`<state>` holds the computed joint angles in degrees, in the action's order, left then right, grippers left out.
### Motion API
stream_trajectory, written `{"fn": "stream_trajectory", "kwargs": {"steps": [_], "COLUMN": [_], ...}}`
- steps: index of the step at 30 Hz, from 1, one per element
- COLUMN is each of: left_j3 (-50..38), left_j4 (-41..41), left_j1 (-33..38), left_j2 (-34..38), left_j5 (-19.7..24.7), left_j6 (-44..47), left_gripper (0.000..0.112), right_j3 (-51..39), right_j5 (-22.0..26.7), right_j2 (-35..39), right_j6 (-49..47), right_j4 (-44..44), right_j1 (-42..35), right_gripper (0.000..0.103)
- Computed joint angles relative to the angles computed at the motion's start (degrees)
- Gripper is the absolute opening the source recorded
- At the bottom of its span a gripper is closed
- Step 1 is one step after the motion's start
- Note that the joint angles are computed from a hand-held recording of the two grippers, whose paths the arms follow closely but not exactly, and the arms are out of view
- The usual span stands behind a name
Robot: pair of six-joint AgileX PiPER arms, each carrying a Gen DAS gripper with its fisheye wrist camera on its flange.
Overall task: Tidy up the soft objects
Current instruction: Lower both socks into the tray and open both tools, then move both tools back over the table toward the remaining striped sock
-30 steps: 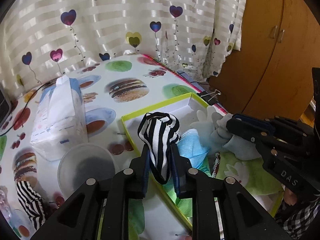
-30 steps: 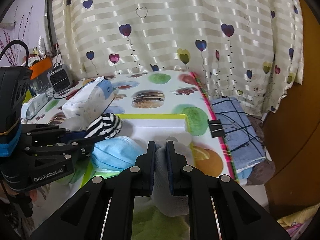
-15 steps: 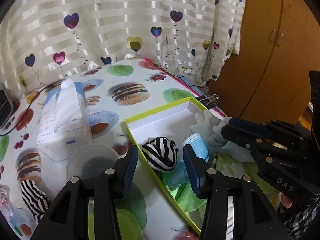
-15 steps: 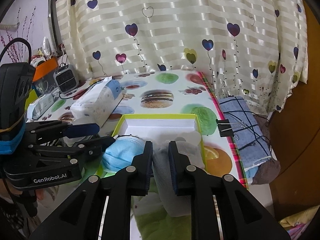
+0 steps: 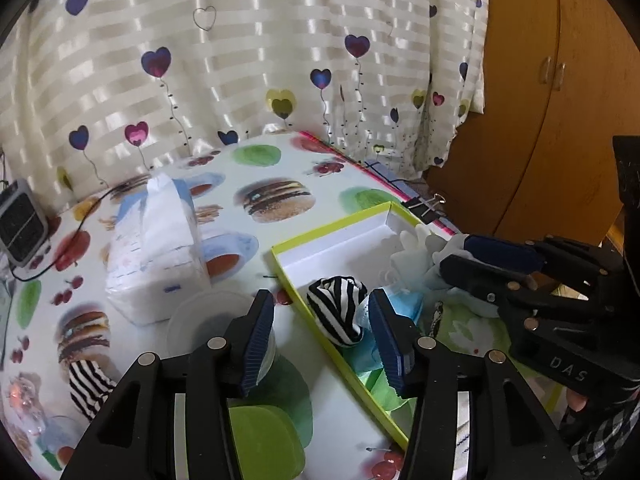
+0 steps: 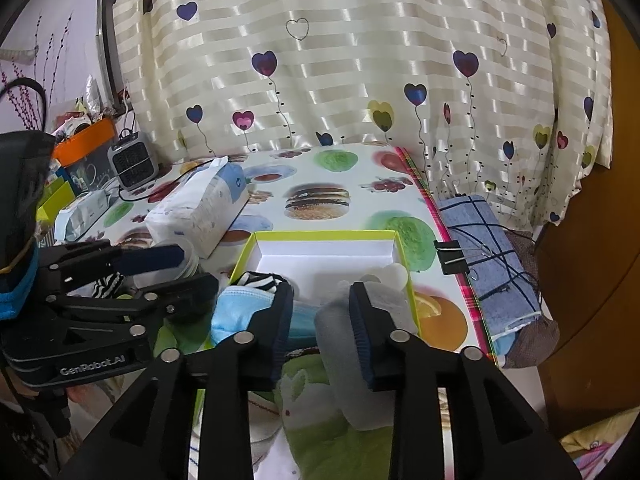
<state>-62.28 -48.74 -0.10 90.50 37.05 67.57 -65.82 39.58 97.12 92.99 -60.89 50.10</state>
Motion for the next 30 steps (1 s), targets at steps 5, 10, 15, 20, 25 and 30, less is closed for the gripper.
{"fn": "stream_trajectory", "kwargs": {"steps": [5, 10, 15, 20, 25, 30], "left_j3": [1.0, 0.9, 1.3, 1.9, 3.2, 5.7], "left_j4": [-2.3, -2.5, -2.0, -2.9, -3.7, -5.2], "left_j1": [1.4, 1.7, 2.5, 4.1, 5.0, 6.9], "left_j2": [-1.8, -2.1, -2.7, -3.7, -5.0, -7.5], "left_j5": [1.0, 1.7, 1.4, 2.6, 2.6, 3.2], "left_j6": [2.1, 2.2, 1.8, 3.6, 4.9, 7.6], "left_gripper": [0.050, 0.051, 0.051, 0.051, 0.051, 0.052], "right_j3": [-0.3, -0.8, -1.2, -2.0, -2.9, -3.3], "right_j5": [0.8, 2.1, 2.7, 4.1, 6.3, 8.3], "right_j2": [0.1, 0.0, 0.1, 0.4, 0.8, 0.9], "right_j6": [0.4, 0.7, 1.1, 1.1, 1.6, 3.1], "right_j4": [-0.3, -0.6, -1.2, -1.0, -1.0, -1.2], "right_j1": [0.9, 2.0, 2.8, 3.9, 5.4, 6.8], "right_gripper": [0.035, 0.035, 0.035, 0.035, 0.035, 0.035]}}
